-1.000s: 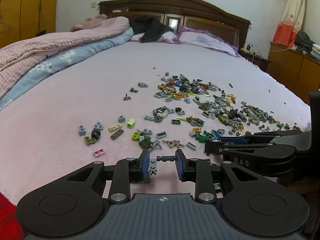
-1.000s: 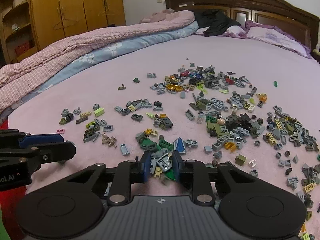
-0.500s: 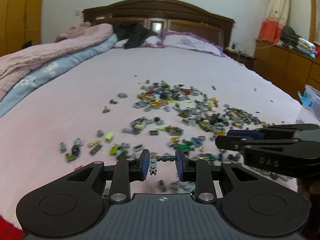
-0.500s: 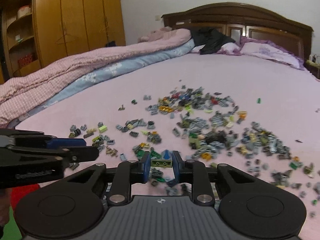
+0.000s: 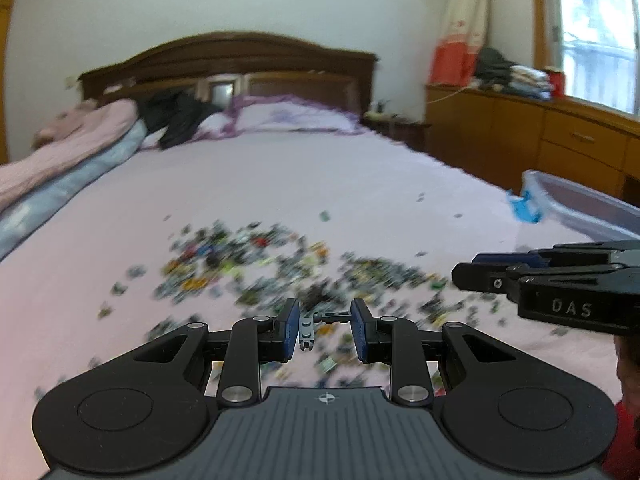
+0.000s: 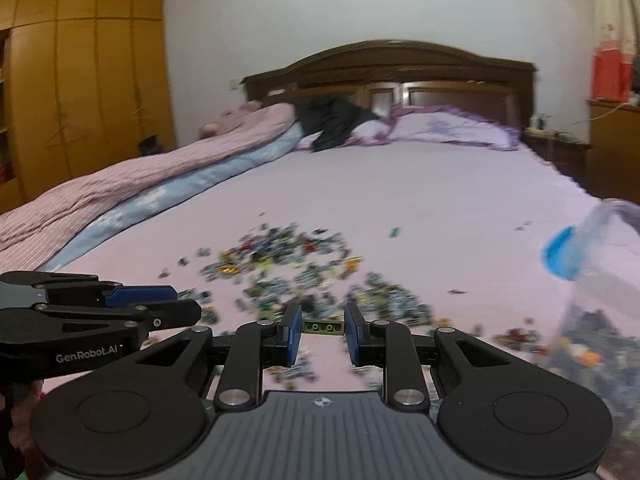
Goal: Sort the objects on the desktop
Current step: 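Carry the held bricks in both tools over to the clear box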
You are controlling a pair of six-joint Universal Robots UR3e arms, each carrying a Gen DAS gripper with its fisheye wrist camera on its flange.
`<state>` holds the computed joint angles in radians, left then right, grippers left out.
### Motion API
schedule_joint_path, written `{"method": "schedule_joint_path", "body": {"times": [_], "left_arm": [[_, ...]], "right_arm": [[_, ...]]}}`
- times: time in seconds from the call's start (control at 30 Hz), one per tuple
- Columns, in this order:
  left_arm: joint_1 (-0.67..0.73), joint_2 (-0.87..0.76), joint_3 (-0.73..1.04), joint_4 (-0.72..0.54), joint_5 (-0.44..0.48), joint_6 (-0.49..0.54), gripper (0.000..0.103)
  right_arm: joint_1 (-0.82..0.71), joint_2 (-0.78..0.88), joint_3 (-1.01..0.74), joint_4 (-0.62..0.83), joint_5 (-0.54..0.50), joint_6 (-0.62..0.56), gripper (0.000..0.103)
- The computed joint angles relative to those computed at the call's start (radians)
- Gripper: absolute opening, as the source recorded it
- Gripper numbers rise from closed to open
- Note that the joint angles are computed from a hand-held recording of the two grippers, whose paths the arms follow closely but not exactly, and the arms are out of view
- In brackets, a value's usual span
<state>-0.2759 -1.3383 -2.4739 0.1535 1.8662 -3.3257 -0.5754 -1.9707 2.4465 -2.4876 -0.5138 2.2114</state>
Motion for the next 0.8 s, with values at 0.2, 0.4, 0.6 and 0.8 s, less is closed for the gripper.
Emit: {"method": "schedule_joint_path", "body": {"times": [0.2,0.4,0.6,0.8], "left_arm": [[-0.038,-0.153,0.151,0.06,-0.051,0.056,0.029],[-0.078,-0.309,0.328,0.097,-0.093,0.119,0.029],[-0.12,-0.467,0.526,0.094,-0.134,0.148,0.029],[-0.171,-0.629,0.768,0.057,-0.176,0.197,0.029]], "right_arm": [[-0.117,-0.035,0.001,0.027,0.046,-0.009,0.025],[-0.24,-0.045,0.003,0.015,0.097,-0.005,0.025],[-0.365,-0.022,-0.001,-0.01,0.14,-0.015,0.025],[-0.468,0.066,0.006,-0.173,0.169,0.045,0.025]]}}
